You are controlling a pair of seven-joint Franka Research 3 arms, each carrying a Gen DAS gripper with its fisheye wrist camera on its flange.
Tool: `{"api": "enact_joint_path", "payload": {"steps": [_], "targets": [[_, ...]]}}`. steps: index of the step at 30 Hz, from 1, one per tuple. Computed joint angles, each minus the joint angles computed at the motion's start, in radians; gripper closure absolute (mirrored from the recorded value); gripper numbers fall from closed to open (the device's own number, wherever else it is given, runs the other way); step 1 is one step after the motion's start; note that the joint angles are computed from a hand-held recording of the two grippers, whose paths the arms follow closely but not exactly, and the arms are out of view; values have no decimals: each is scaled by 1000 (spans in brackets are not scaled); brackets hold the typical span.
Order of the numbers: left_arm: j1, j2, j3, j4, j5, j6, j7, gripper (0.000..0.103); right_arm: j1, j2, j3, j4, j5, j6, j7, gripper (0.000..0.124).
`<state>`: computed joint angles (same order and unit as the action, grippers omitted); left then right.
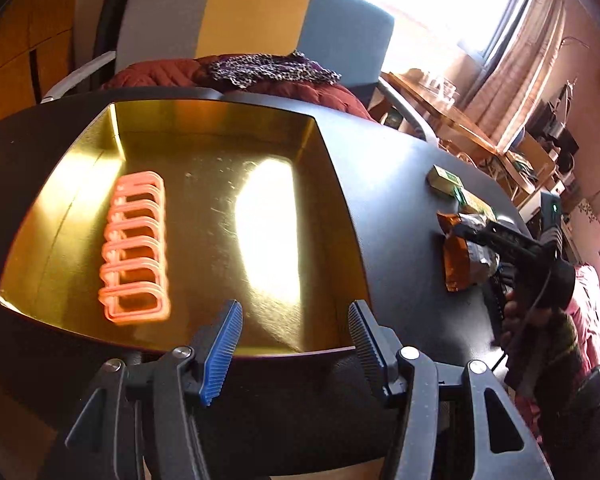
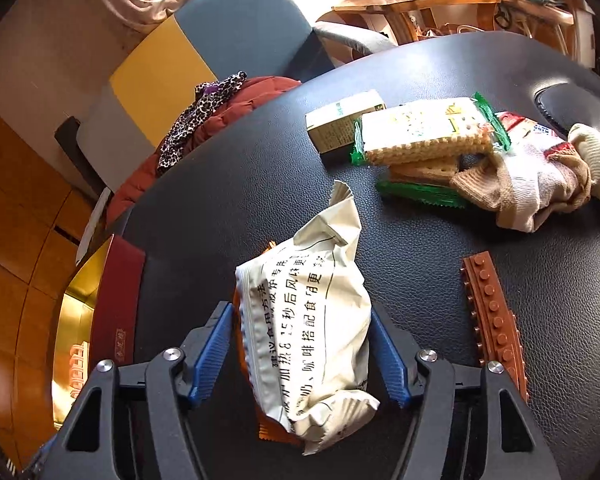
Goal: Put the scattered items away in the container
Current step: 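Carry the white snack bag over the gold tray with the right tool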
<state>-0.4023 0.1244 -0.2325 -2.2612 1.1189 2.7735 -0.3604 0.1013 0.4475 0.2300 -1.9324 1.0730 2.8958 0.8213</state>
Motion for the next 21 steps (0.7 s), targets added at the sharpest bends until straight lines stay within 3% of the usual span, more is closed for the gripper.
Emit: {"api": "enact_joint_path", "payload": {"steps": [10, 21], "targets": [[-33, -2, -14, 13, 24, -38, -8, 46, 35, -53, 24, -86, -71, 109, -90, 63], [-26, -96, -51, -77, 97, -64, -130, 46, 94, -112, 57, -193, -216, 202, -96, 64]]}}
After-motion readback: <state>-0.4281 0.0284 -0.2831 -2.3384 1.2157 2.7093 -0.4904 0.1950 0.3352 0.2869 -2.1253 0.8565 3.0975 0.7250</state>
